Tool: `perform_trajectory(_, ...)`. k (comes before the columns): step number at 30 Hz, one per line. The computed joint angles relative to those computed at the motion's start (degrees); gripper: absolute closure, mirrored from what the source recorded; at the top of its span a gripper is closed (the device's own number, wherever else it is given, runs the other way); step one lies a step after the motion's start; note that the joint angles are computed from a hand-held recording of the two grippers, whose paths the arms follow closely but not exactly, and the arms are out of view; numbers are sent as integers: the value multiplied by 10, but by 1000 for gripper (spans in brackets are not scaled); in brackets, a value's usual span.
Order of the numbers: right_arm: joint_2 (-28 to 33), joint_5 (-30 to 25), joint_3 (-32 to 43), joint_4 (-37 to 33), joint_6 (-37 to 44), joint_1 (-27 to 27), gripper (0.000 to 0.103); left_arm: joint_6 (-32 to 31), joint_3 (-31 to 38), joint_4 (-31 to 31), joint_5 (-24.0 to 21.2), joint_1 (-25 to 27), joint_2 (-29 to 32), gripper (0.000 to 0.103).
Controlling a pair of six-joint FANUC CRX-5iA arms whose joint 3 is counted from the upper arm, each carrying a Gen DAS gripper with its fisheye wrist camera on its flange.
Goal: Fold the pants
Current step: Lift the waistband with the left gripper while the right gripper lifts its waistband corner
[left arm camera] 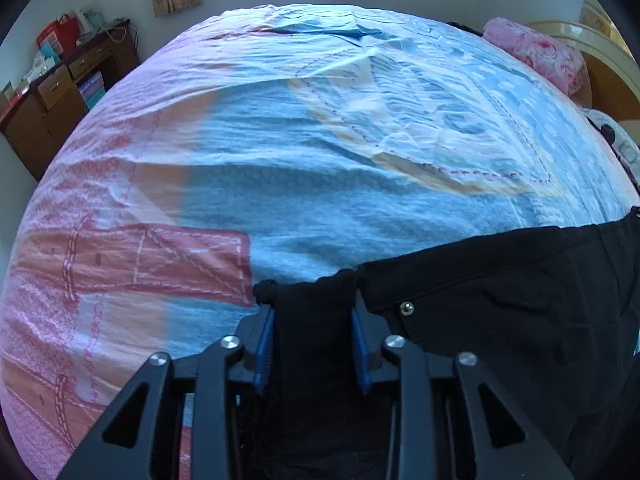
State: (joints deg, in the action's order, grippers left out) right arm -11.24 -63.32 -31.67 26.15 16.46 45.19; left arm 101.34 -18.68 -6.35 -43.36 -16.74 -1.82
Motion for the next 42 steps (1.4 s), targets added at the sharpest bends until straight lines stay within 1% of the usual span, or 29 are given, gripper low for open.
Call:
perform_trajectory(1, -5, 0, -2, 3, -5, 2, 89, 5, 2, -4, -2, -2, -1, 71)
perform_trajectory(2, -11, -5, -5, 12, -10, 9, 97, 12, 4, -9, -3, -4, -3, 71)
perform_trajectory(3, -20, -8, -10, 26, -22, 21, 101, 13, 1, -6, -1, -3, -6, 71)
perform_trajectory(8, -51, -47, -17, 70, -63, 68, 101, 1, -13, 10, 10, 4, -28, 71)
perform_trajectory(11, -66, -52, -19, 77, -82, 76, 102, -5, -21, 17, 17, 6, -39, 71)
perform_trajectory(14, -64, -41, -8, 43, -55, 56, 101, -2, -16, 11, 12, 2, -28, 71)
perform_trajectory(16, -60, -17, 0, -14, -32, 19, 100, 2, -16, 9, 12, 3, -21, 71)
perform_trajectory(17, -56, -6, 1, -29, -25, 6, 98, 1, -18, 13, 16, 4, -19, 71)
perform_trajectory(18, -52, -6, -2, -31, -30, -1, 78, -2, -21, 20, 20, 8, -17, 71)
perform_trajectory(19, -50, -6, -6, -26, -37, -3, 52, -5, -24, 24, 24, 10, -16, 71)
perform_trajectory(20, -49, -4, -10, -22, -43, -5, 47, -8, -25, 26, 27, 10, -15, 71)
perform_trajectory(23, -47, 20, -13, -31, -29, -23, 47, -14, -27, 28, 31, 11, -12, 71)
perform_trajectory(26, -22, 15, -3, -29, -7, -31, 47, -17, -24, 28, 29, 11, -9, 71)
perform_trajectory(27, -16, 24, 0, -39, 6, -38, 50, -16, -22, 26, 26, 10, -7, 71)
perform_trajectory(28, -11, 26, 1, -43, 13, -41, 60, -13, -19, 24, 24, 9, -6, 71)
perform_trajectory(29, -8, 22, -3, -30, 8, -35, 65, -9, -16, 19, 20, 7, -5, 71)
perform_trajectory(30, -11, 33, -6, -27, 10, -33, 73, -4, -12, 14, 15, 4, -4, 71)
perform_trajectory(32, -14, 23, -8, -10, 0, -20, 82, 3, -6, 5, 7, 0, -5, 72)
perform_trajectory(33, -21, 19, -11, -2, -3, -12, 96, 6, -7, 3, 9, -1, -11, 72)
perform_trajectory(35, -47, 4, -24, 28, -29, 16, 95, -1, -19, 15, 19, 5, -30, 72)
perform_trajectory(38, -99, -24, -41, 69, -68, 61, 95, -27, -47, 41, 43, 15, -75, 72)
perform_trajectory(41, -157, -79, -55, 115, -122, 130, 95, -51, -74, 69, 61, 24, -120, 72)
perform_trajectory(42, -178, -105, -61, 134, -146, 163, 95, -58, -84, 76, 66, 26, -138, 72)
